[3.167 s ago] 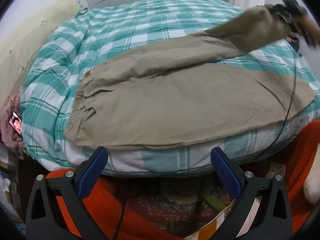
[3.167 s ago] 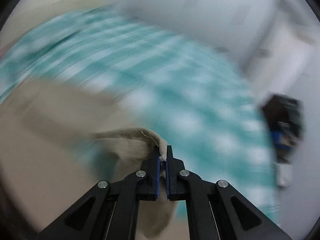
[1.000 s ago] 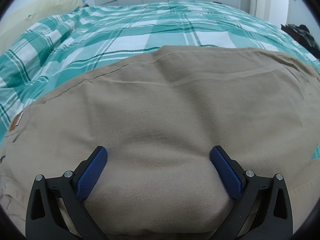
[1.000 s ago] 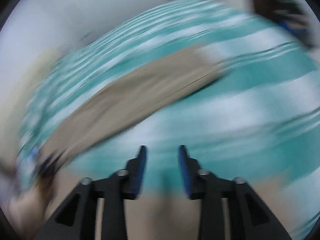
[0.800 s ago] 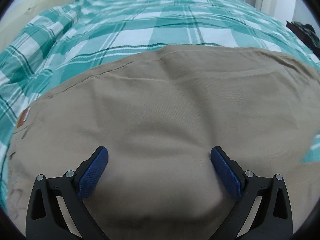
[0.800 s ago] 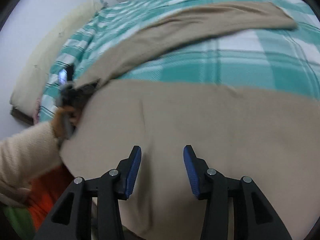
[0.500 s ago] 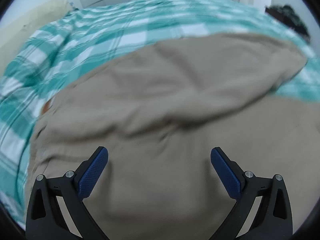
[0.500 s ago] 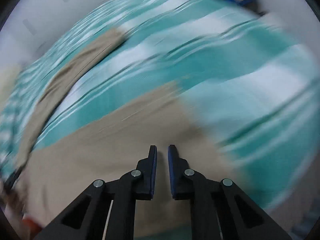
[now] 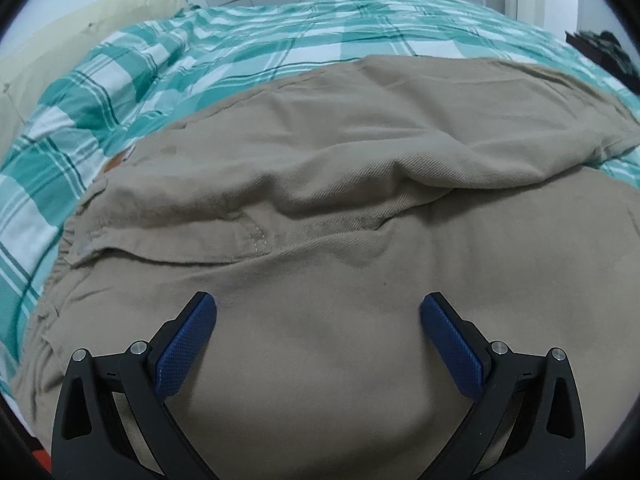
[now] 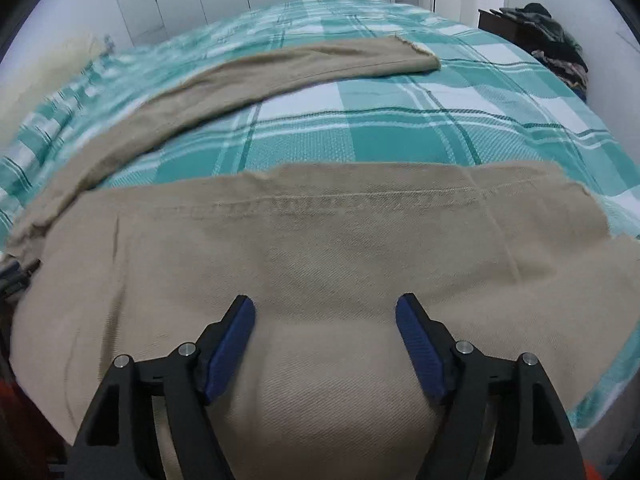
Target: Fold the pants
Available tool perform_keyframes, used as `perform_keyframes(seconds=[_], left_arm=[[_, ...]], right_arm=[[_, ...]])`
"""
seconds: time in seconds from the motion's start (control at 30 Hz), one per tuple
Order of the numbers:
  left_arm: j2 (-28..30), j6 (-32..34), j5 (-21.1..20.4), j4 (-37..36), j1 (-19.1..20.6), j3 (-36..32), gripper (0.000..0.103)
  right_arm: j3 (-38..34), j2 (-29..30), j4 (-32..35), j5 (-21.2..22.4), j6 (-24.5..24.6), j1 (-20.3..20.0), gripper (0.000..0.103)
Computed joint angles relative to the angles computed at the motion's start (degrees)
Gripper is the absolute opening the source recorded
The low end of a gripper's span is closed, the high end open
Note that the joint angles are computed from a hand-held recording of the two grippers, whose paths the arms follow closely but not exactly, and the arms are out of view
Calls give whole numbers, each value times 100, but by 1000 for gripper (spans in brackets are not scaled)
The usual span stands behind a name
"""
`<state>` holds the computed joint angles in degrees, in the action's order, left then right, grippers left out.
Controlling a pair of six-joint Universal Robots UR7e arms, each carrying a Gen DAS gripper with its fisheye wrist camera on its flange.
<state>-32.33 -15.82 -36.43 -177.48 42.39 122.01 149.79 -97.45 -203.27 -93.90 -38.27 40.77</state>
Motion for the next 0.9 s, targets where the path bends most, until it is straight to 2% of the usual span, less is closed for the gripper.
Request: perform_keyframes(seconds=[0.07,0.17,0.2,0.27,0.37,0.53,0.9], left_arm=[[33,65,7,-212,-12,55,103],[124,191,58,-560,-43,122,103],[114,173,48,-543,-44,129,103],[107,160,48,-520,-46,127,103],[118,172,45,-583,-49,149,103],[125,177,50,-602,-51,152,103],[127,178,53,-600,-52,150,103]], right_arm=[[13,-108,169,215,97,-116,75],[3,320,-449,30,-90,18,77],[33,317,-501,105,-130,-54,78],[-1,360,-508,188,-127,-104,79],[106,96,-362,382,-224,-316,82],[88,117,-342,359,-262,-290,86],[124,3,-214,454,-308,-358,87]])
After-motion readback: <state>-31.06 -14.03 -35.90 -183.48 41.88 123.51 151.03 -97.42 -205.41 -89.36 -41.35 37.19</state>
